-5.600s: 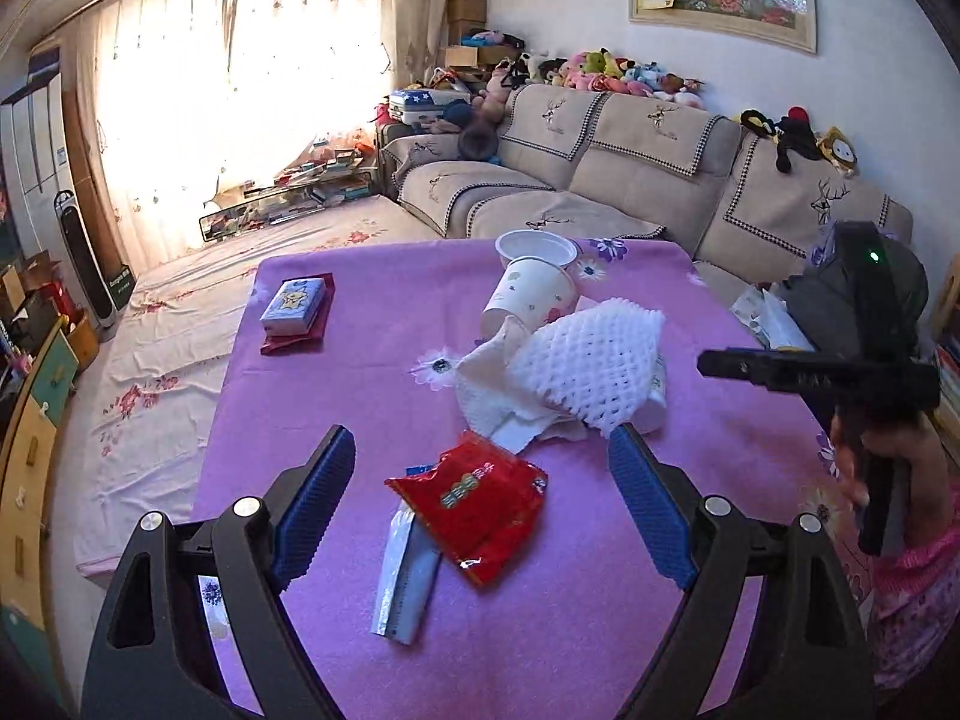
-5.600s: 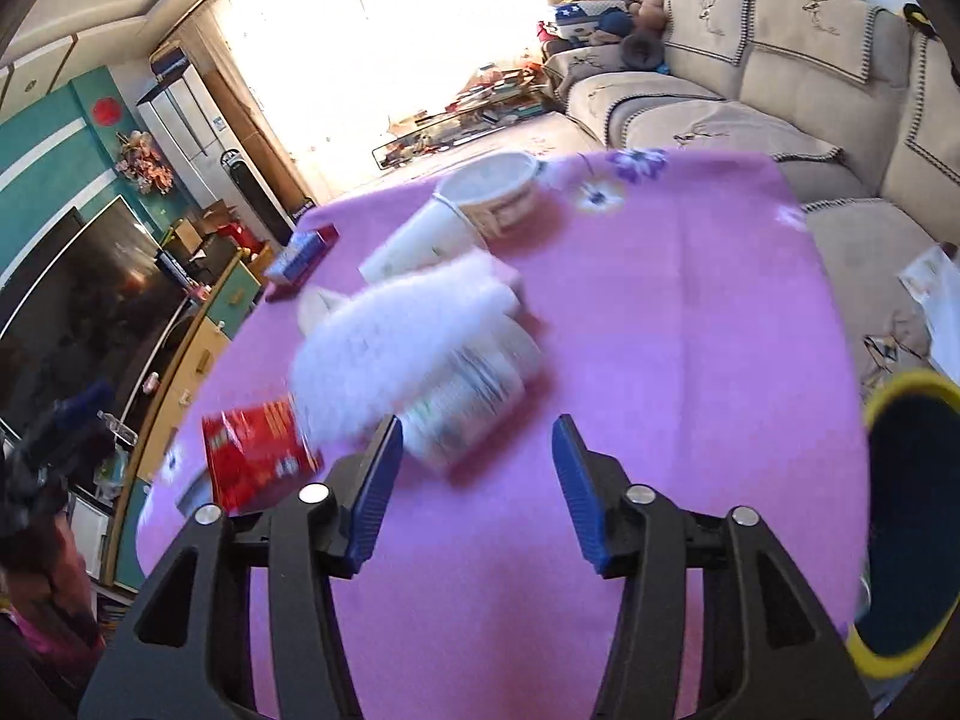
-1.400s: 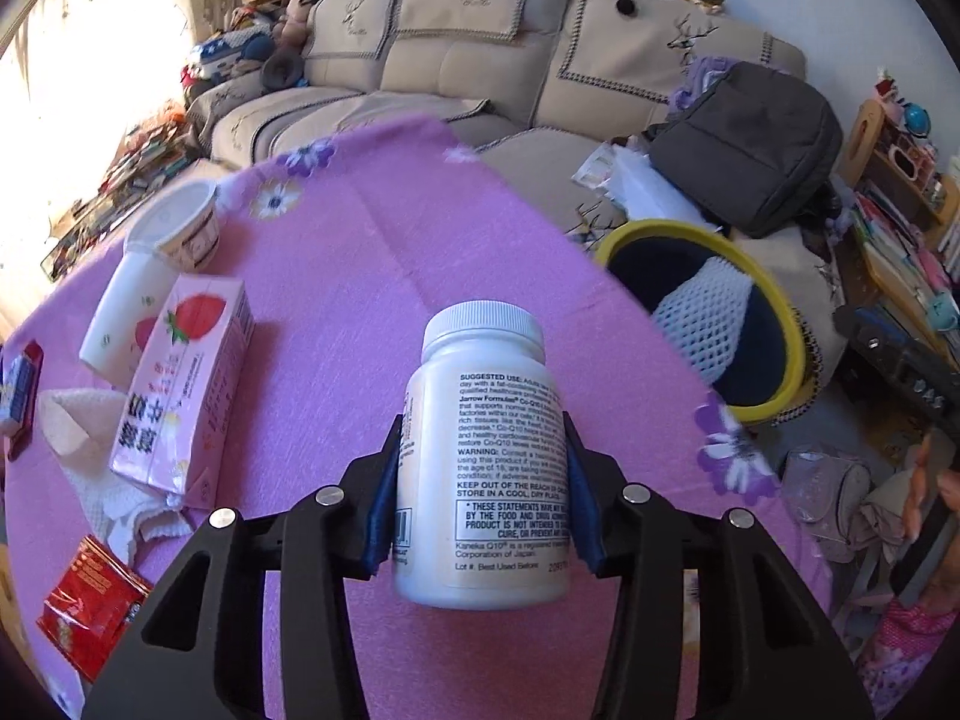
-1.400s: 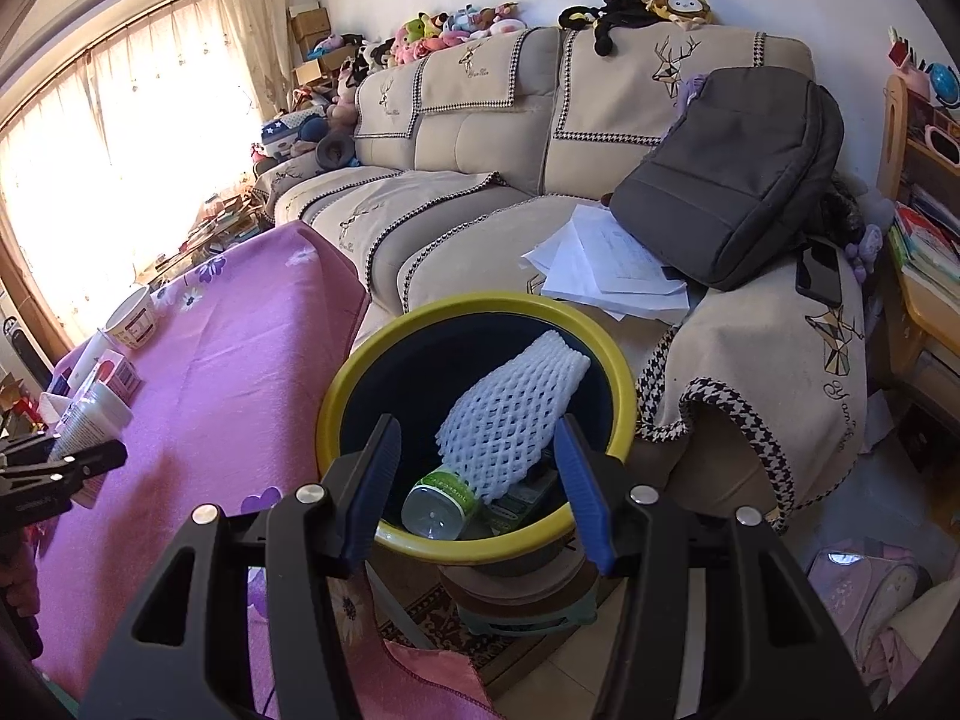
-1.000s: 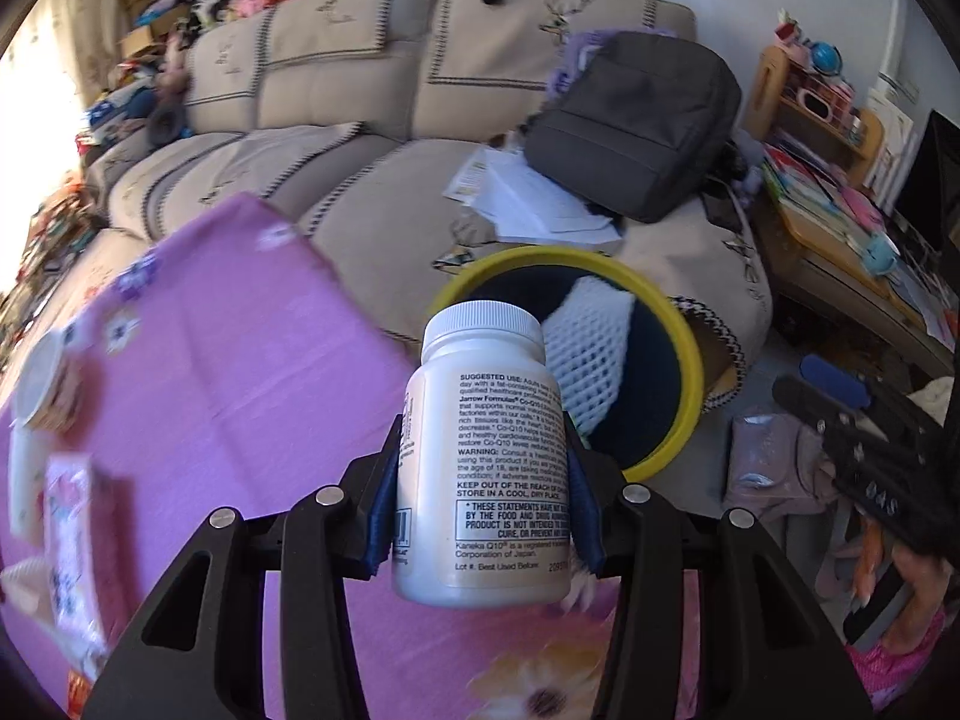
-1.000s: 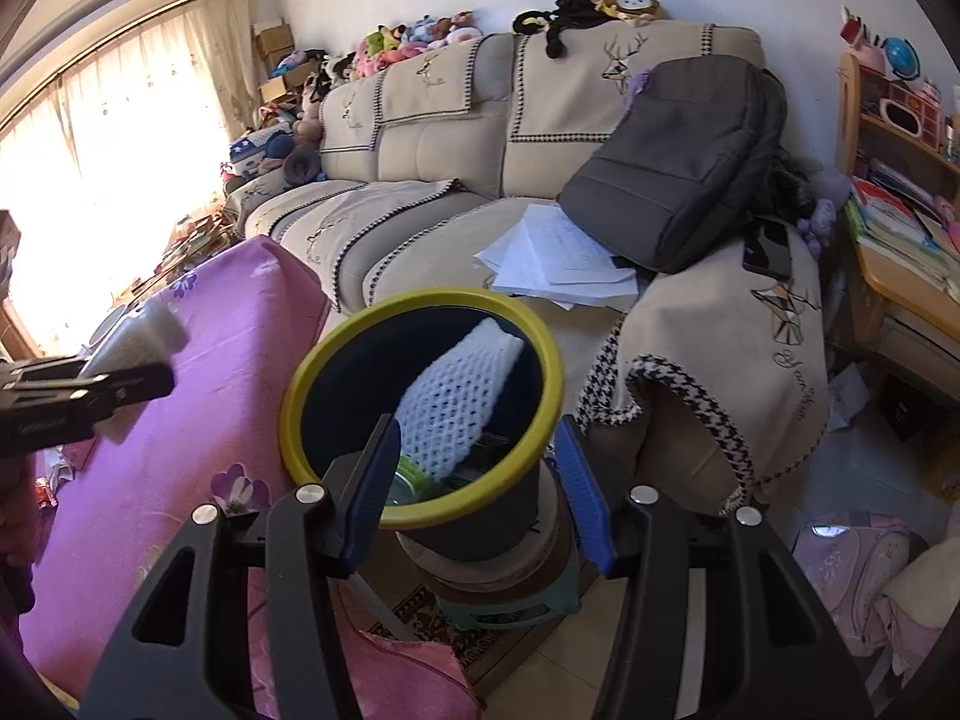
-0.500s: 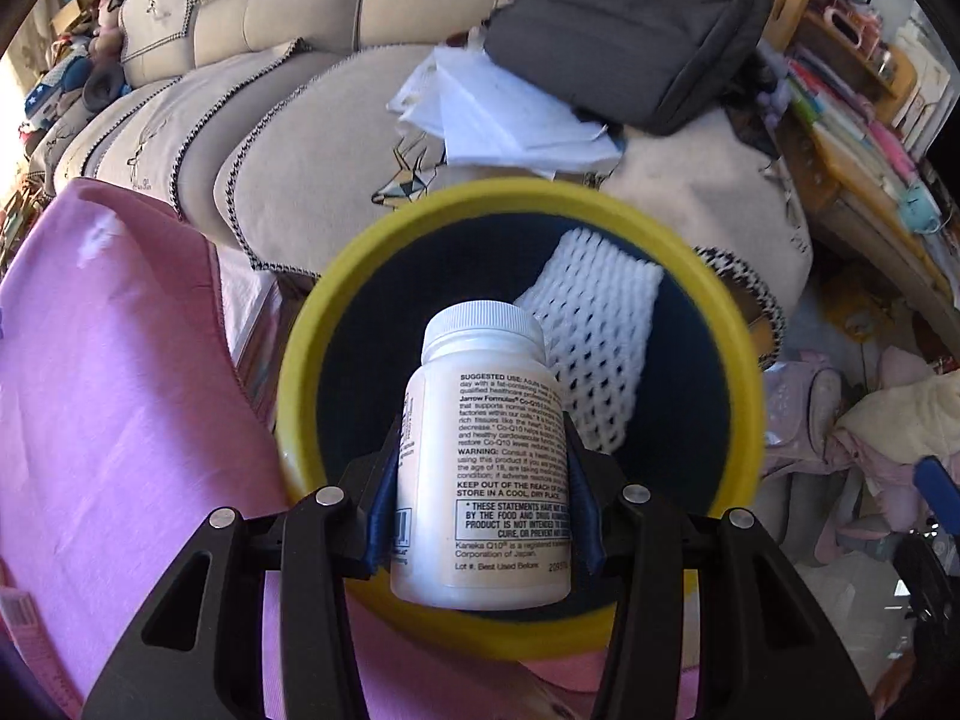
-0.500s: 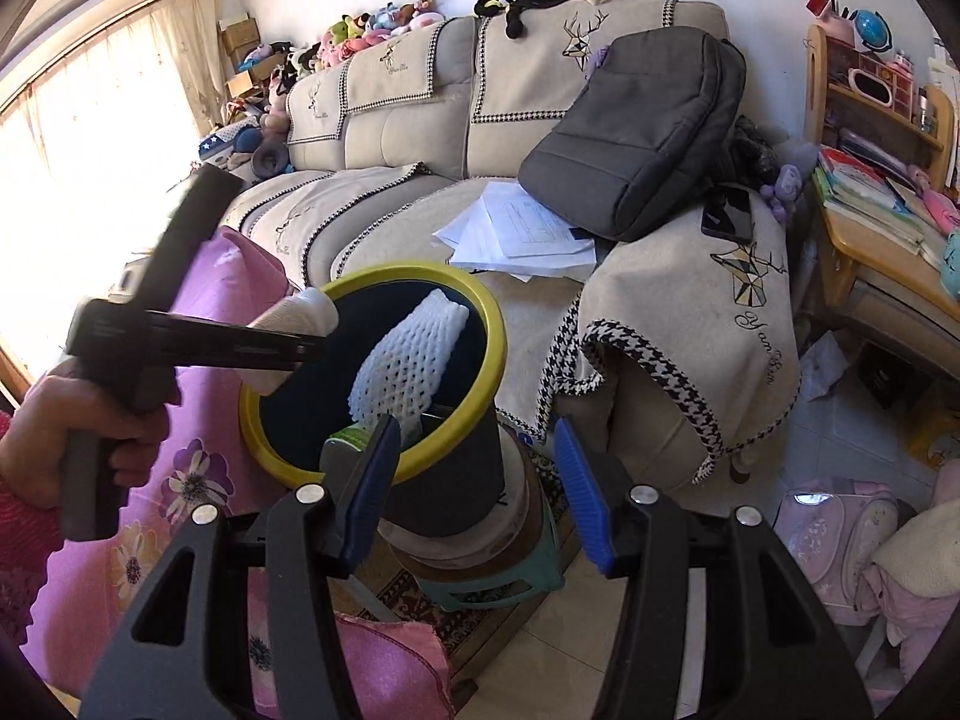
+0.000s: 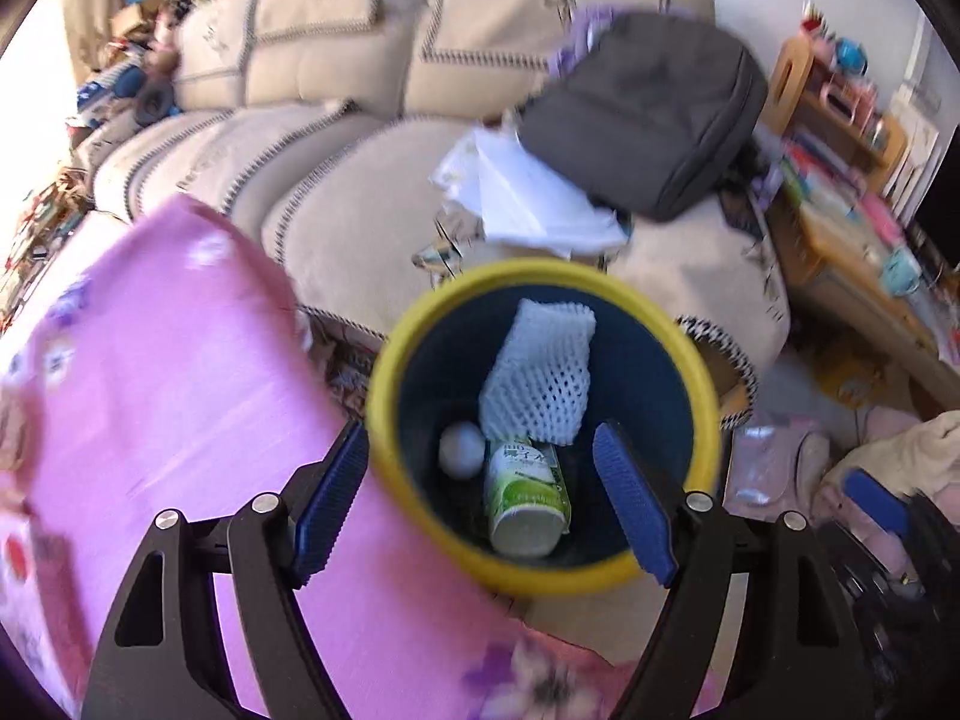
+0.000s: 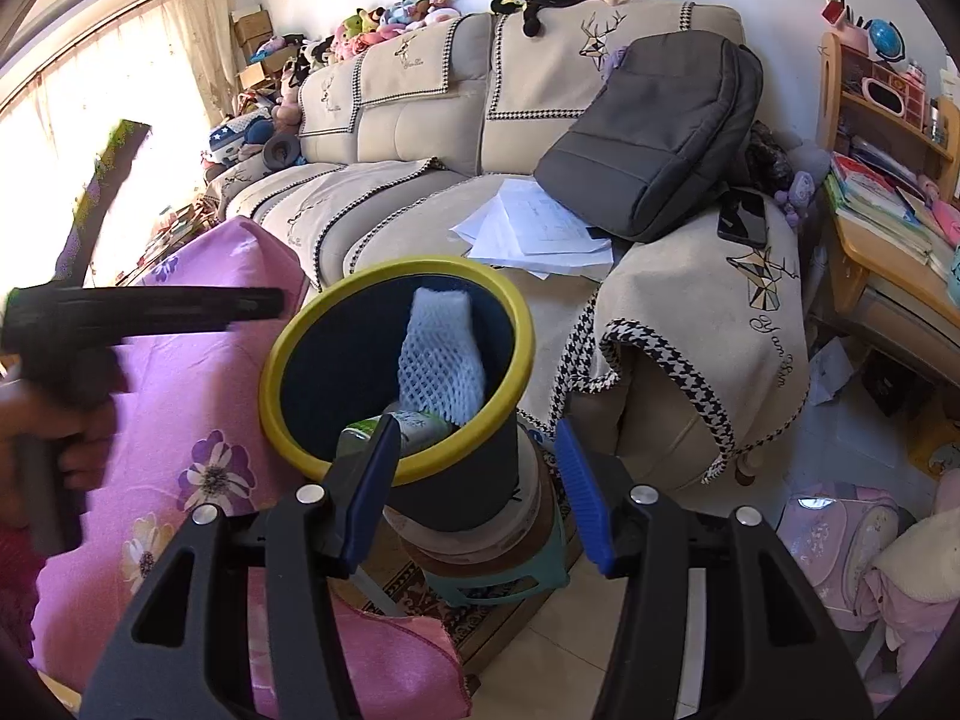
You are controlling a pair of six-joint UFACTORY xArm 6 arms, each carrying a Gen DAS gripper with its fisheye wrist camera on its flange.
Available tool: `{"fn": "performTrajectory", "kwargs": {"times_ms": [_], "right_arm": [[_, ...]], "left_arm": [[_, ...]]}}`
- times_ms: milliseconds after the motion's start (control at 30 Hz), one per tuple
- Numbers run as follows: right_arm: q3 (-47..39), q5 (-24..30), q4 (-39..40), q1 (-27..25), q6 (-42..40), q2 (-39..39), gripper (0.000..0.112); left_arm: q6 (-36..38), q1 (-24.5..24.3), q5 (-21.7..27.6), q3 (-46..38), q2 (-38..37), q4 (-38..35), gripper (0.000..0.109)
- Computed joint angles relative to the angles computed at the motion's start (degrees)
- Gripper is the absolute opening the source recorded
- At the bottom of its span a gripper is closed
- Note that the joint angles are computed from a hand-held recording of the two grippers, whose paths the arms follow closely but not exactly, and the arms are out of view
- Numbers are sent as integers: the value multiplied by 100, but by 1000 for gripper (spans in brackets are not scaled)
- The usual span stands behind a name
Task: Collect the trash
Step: 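Carry the pill bottle over the bin and open the left gripper, then grasp the red snack bag with the right gripper and lift it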
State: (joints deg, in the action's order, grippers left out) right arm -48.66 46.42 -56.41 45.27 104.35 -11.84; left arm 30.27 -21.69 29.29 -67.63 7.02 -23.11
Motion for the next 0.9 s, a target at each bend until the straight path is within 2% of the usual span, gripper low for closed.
{"fn": "performTrajectory", "kwargs": {"times_ms": [267,367,500,700,900], "right_arm": [[-386,-49,33,105,-227,329,53],[-648,-82,82,167,-400,560,53],[-1149,-247,171,236,-756,1007,54],[-2197,-421,436,418,-1545,1853,55],[-3832,-724,1077,625,-2773,3129,58]], "left_arm": [[1375,851,-604,2029,-2390,-1437,88],[1700,1365,-552,2508,-3087,-1660,92],[2029,2308,-315,3010,-3875,-2019,95],[2647,3799,-133,3351,-4518,-2343,95],[3548,5372,424,3092,-4388,-3059,95]]}}
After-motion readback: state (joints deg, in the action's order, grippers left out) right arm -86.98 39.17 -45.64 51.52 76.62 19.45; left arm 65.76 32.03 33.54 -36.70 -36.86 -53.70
